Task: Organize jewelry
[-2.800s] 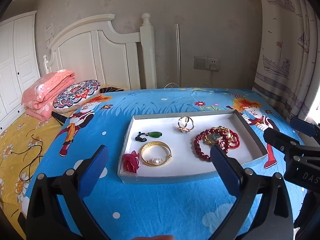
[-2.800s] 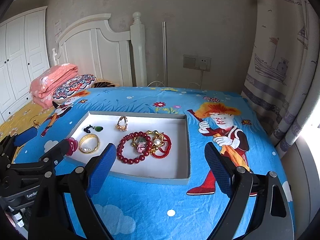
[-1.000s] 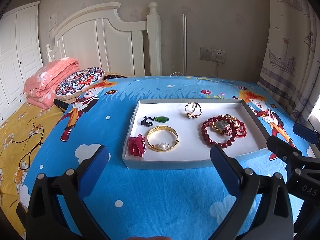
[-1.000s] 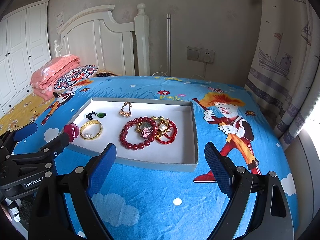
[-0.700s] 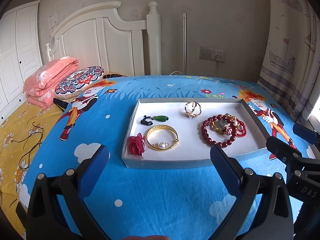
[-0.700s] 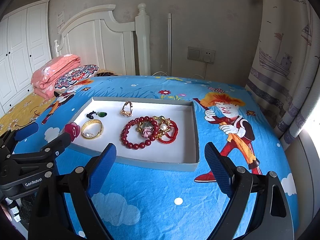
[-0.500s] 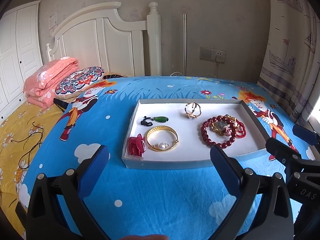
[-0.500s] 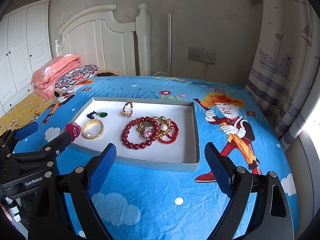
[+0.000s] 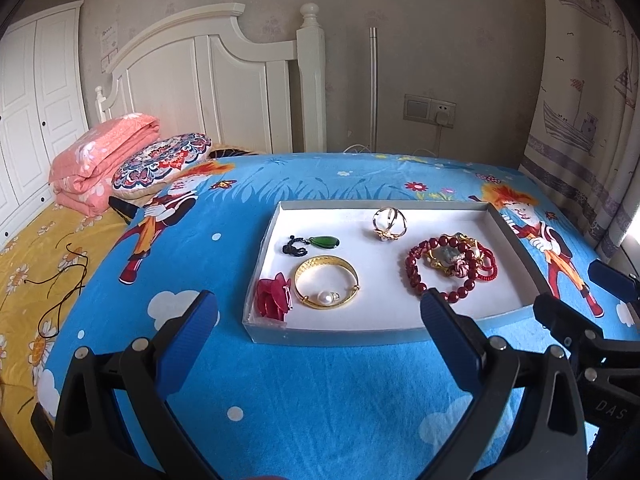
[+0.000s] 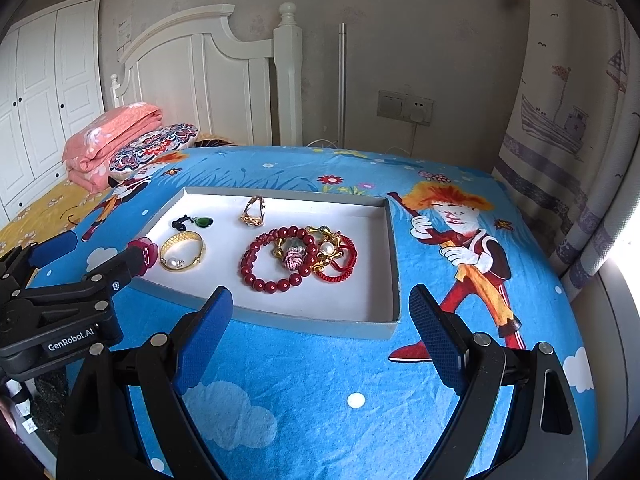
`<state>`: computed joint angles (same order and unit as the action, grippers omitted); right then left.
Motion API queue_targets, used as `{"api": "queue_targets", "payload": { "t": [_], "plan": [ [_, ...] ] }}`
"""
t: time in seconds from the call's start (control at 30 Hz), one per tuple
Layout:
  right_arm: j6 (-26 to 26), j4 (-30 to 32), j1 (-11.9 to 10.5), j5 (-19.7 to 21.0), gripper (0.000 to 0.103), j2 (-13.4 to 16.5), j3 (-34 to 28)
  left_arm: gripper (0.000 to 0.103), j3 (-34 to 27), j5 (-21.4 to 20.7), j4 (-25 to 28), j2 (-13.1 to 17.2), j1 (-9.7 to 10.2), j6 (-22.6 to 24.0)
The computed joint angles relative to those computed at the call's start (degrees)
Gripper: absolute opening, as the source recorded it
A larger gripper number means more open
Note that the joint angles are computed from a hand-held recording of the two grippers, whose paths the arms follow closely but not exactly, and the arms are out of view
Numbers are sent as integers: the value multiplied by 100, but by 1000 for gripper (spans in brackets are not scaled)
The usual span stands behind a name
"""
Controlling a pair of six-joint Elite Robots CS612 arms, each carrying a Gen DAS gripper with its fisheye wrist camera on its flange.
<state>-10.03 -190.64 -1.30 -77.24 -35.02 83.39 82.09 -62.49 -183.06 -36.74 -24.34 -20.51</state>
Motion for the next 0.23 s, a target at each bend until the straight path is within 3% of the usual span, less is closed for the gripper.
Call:
{"api": "queue_targets", "payload": {
  "t": [0.23],
  "plan": [
    [292,51,-239,-263,84,99,-189,98,-188,-99,628,57,349,-281]
  ]
}}
